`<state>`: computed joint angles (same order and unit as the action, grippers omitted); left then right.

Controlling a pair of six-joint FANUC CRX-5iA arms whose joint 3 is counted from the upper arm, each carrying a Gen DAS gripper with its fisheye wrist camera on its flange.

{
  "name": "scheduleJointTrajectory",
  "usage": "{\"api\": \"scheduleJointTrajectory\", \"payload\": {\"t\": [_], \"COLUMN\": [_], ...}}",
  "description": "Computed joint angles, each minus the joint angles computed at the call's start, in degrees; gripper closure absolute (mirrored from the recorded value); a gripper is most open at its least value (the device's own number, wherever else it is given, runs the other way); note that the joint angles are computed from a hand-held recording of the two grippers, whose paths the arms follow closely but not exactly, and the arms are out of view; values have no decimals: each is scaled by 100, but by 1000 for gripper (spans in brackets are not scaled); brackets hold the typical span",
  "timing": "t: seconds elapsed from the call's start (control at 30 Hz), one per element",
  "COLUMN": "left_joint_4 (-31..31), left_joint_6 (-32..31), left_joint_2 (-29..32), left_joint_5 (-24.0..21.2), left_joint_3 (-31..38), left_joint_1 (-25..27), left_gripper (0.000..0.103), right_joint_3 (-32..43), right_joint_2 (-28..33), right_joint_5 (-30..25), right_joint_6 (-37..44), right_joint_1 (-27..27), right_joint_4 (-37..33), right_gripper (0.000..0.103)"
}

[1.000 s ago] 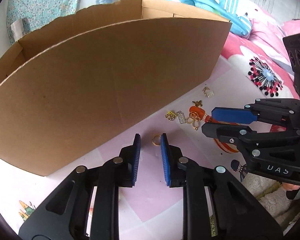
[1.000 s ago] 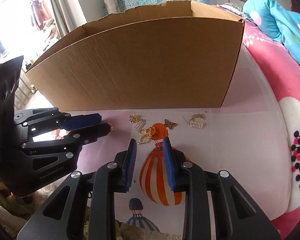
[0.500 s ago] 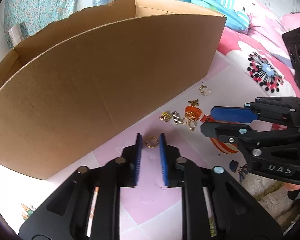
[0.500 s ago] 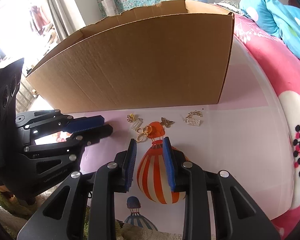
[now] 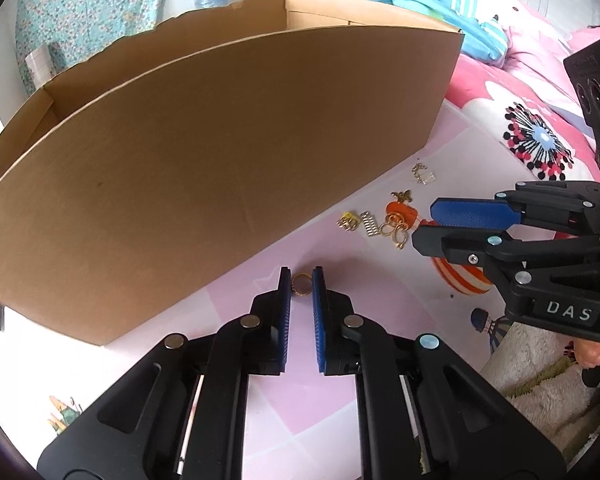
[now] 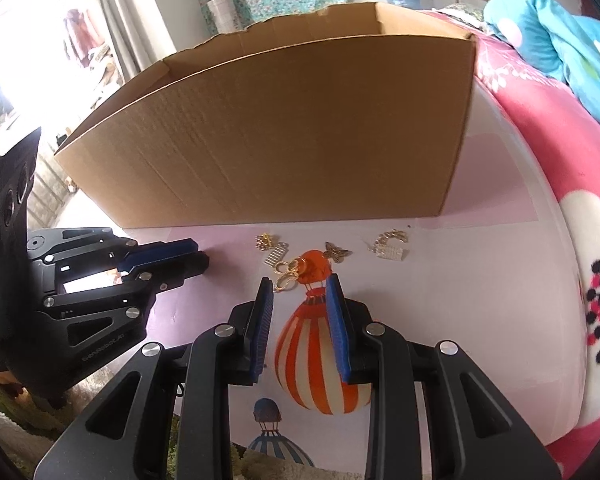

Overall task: Organize jewelry
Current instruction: 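Move the left gripper to the small gold ring and close on it, then lift the gold ring off the table with the left gripper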

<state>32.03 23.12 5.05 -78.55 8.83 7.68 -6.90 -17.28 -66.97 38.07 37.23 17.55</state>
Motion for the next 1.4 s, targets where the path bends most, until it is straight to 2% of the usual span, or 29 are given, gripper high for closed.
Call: {"api": "scheduleJointTrajectory", "payload": {"t": [0.33,0.53,0.9,1.07,1.33,1.4], "left_joint_4": [51,91,127,124,122,126], "left_joint_6": [-37,-75,-113,-114,-122,-123], "left_joint_2": [-9,-6,-27,-27,-33,-35], "left_joint_5": [15,19,38,37,41,45], "left_joint_3": [-48,-59,-104,-103,-110,-116], "left_joint_1": [61,72,95,94,93,91], "left_gripper": [93,93,93,93,93,93], "right_joint_3": [277,323,291,438,462,454], "right_joint_2": [312,404,200,206,208,206], "right_joint_5": [-201,-463,-475,-444,-401,-383], "right_joint_6": [561,613,478,917,971,925], "right_joint_1": [10,167,257,126,59,41], "right_joint_4": [30,242,119,-371,-394,-330], "right_gripper": [76,91,92,91,90,87]}}
